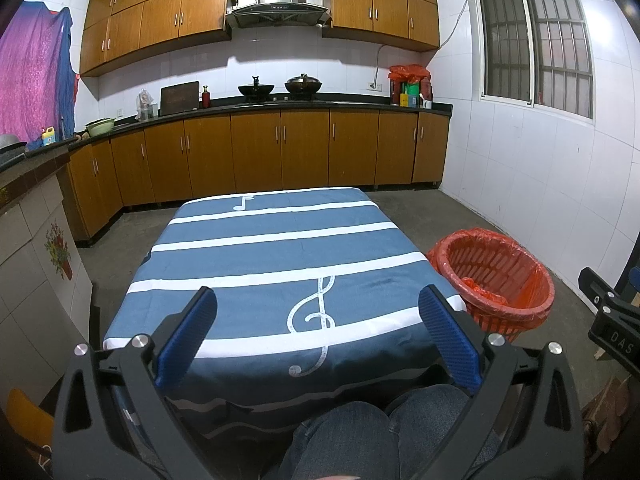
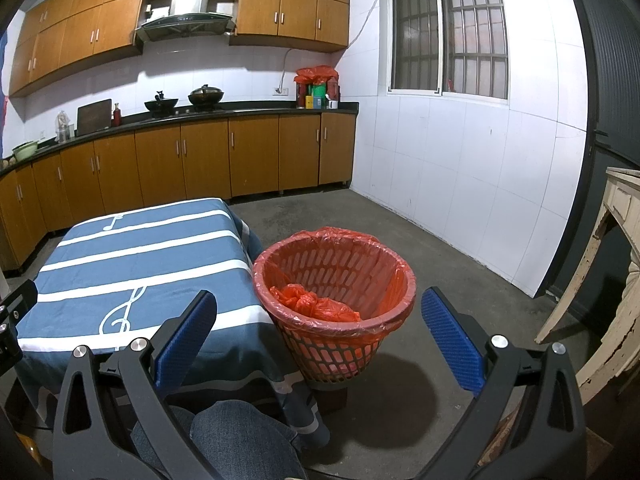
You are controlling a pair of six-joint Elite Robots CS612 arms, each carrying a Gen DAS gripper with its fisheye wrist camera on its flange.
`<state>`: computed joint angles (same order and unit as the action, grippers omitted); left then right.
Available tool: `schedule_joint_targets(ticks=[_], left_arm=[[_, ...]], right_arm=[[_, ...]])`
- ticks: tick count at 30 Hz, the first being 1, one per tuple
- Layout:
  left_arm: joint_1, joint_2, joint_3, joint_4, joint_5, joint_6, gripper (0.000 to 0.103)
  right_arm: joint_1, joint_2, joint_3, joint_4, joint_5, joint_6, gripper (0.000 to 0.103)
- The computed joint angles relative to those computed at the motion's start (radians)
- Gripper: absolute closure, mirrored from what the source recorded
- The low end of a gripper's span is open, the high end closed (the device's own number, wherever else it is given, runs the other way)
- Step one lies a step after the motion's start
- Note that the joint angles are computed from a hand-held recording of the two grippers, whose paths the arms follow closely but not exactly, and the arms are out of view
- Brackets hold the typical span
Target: Collect trash
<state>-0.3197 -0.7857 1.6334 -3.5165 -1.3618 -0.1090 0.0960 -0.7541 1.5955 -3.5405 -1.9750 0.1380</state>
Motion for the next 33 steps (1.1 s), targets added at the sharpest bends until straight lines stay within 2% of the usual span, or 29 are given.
schedule_joint_targets(ticks=[33], left_arm=[[0.004, 0.003, -0.003, 0.017, -0.003, -0.002, 0.004]], right_arm=[[0.009, -0.003, 0.012, 0.002, -0.005, 0.012, 0.002]])
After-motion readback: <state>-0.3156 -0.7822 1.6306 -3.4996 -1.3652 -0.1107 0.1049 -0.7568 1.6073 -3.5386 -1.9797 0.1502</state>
